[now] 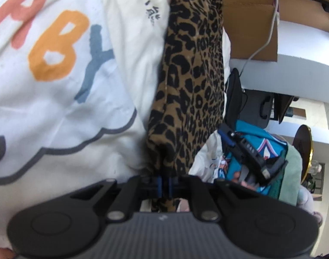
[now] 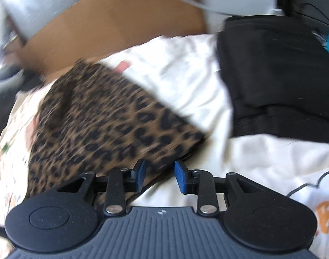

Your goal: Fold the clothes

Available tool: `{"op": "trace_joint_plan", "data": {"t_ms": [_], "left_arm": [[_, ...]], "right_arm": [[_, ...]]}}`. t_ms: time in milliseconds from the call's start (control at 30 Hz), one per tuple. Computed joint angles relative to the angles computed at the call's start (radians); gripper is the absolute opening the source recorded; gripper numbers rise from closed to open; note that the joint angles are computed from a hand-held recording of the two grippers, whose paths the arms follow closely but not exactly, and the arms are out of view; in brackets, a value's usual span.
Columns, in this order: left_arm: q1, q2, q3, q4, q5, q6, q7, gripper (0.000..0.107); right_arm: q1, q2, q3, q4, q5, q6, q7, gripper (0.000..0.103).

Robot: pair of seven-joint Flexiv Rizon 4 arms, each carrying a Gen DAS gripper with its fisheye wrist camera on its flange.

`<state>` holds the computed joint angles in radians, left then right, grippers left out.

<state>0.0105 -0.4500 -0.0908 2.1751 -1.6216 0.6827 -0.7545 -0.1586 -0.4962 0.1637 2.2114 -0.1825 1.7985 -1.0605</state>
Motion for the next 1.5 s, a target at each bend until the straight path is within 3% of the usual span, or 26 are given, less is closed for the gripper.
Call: {"op": "trace_joint_plan", "data": {"t_ms": [300,467,600,700,800,867,967,1233,1367,1500], "left_arm": [[0.011,0.016,0.014,0.008,0.051,0.008,0.015,0.006],[0.020,0.029,0.021,0.009,0.078,0.020,0.012,0.005],[0.025,0.035,0.023,0.015,0.095,0.026,0.011,0.005],[0.024,0.033,0.020,0.011,0.101,0.032,0.001,0.005],[0.019,0.028,0.015,0.000,0.104,0.044,-0.007,0.005],[0.020,0.028,0.013,-0.002,0.107,0.043,-0.006,0.005],[0.021,0.028,0.013,-0.004,0.112,0.043,-0.010,0.005],[0.031,0.057,0.030,-0.018,0.222,0.048,-0.030,0.005],[0.036,0.082,0.036,-0.025,0.277,0.074,-0.067,0.005],[0.045,0.112,0.047,-0.037,0.363,0.079,-0.095,0.005]], "right_arm": [[-0.060,-0.078,0.006,-0.078,-0.016,-0.012,-0.005,0.037],[-0.037,-0.092,-0.016,-0.095,-0.043,-0.025,-0.060,0.037],[0.031,-0.089,-0.082,-0.093,-0.062,-0.030,-0.134,0.038],[0.057,-0.086,-0.104,-0.091,-0.063,-0.037,-0.179,0.033],[0.011,-0.084,-0.052,-0.105,-0.042,-0.063,-0.177,0.025],[-0.038,-0.082,0.002,-0.118,-0.017,-0.087,-0.158,0.013],[-0.075,-0.074,0.046,-0.120,0.012,-0.094,-0.148,0.009],[-0.105,-0.020,0.099,-0.109,0.077,-0.124,-0.113,0.006],[-0.047,0.023,0.057,-0.078,0.105,-0.129,-0.083,0.006],[-0.049,0.043,0.075,-0.067,0.128,-0.140,-0.069,0.006]]}}
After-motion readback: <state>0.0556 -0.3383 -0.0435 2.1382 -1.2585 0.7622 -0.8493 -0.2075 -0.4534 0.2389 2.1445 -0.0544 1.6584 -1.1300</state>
